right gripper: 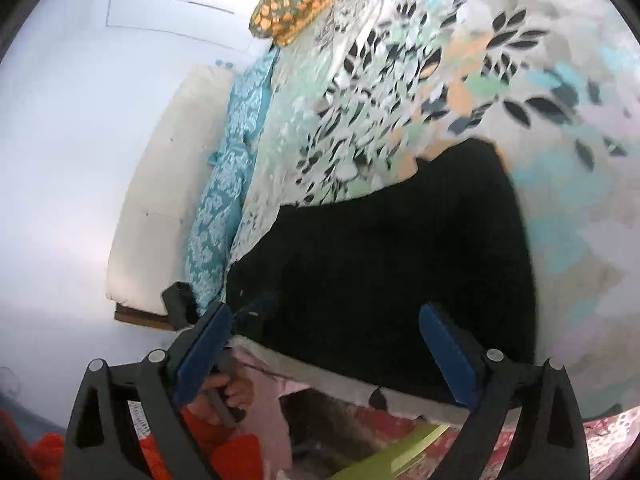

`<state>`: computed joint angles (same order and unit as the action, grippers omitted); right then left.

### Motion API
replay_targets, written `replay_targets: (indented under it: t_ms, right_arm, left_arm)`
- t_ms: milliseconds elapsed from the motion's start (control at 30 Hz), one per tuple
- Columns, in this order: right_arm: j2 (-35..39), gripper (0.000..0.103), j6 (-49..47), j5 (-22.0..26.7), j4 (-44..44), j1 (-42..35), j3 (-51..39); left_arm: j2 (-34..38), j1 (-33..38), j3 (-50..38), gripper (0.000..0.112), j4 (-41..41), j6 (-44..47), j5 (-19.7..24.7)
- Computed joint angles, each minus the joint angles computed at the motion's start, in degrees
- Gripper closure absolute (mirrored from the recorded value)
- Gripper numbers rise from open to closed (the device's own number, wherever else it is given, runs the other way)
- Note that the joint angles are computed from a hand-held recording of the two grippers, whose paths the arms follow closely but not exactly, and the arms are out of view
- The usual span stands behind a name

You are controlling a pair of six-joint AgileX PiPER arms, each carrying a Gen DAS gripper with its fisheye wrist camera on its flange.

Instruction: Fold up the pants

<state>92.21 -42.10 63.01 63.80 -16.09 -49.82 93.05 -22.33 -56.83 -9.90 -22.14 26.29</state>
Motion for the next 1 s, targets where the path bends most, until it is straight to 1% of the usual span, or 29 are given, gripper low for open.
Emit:
replay_targets:
  t_ms: [100, 133, 167, 233, 267, 300, 367, 433, 500, 533, 633, 767, 867, 900, 967, 1000]
  right_arm:
    - [1.83, 0.008, 2.1, -1.96, -0.57, 0.06, 0.44]
    - [2.14, 0.008, 1.99, -2.64, -0.73, 0.55, 0.49]
    - [2.49, 0.008, 1.05, -1.76, -1.66, -0.87, 0.19]
    - [2.85, 0.008, 0.15, -1.98, -2.37, -1.05, -0.33]
    - [2.6, 0.008, -0.09, -2.36, -2.24, -0.67, -0.25]
    - [2.52, 0.008, -0.28, -2.67, -1.69, -0.1, -0.24]
    - [3.32, 0.008, -0.59, -2.98, -1.12, 0.12, -0.54]
    - [3.5, 0.008, -0.23, -4.16, -0.74, 1.28, -0.22]
    - [3.05, 0.008, 0.01, -4.75, -1.36, 2.13, 0.49]
    - [2.93, 0.008, 0.32, -5.08, -1.96, 2.92, 0.62]
    - [2.46, 0.008, 1.52, -6.43, -3.96, 4.82, 0.52]
    - [2.45, 0.008, 2.3, -7.56, -4.6, 5.78, 0.24]
    - [2.11, 0.008, 1.77, -7.65, -4.01, 5.66, 0.22]
    - [2.09, 0.008, 1.46, -7.69, -3.74, 5.73, 0.17]
    - [1.92, 0.008, 0.7, -7.72, -3.39, 5.86, 0.0]
    - [1.92, 0.008, 0.39, -7.67, -3.3, 5.82, -0.07]
  left_arm:
    - [-4.12, 10.65, 1.48, 0.031, -3.67, 3.8, 1.12]
    - [-5.04, 15.19, 1.29, 0.031, -5.14, 6.17, 2.07]
    - [-5.58, 20.92, 0.41, 0.03, -4.32, 6.23, 3.32]
    - [-3.96, 29.6, -2.79, 0.022, -6.87, 10.45, 7.55]
    - [-0.73, 35.19, -6.47, 0.021, -8.55, 13.61, 11.62]
    - [1.97, 38.49, -9.11, 0.021, -10.67, 17.16, 15.13]
    - [9.96, 43.97, -16.66, 0.021, -11.52, 21.36, 24.33]
    - [13.83, 45.8, -19.82, 0.021, -11.16, 23.5, 27.38]
    - [15.48, 46.08, -20.54, 0.021, -9.67, 23.8, 27.23]
    - [16.44, 46.28, -20.76, 0.021, -10.34, 25.01, 27.21]
    - [18.3, 46.94, -20.44, 0.017, -14.89, 29.7, 26.93]
    - [19.24, 48.03, -19.79, 0.019, -22.29, 36.64, 28.88]
    - [17.82, 45.86, -19.73, 0.02, -22.53, 38.95, 30.46]
    - [16.48, 44.9, -19.09, 0.025, -21.63, 38.83, 29.96]
    - [13.76, 43.64, -18.1, 0.05, -18.23, 36.22, 28.81]
    - [12.91, 43.7, -17.55, 0.08, -17.28, 35.3, 28.34]
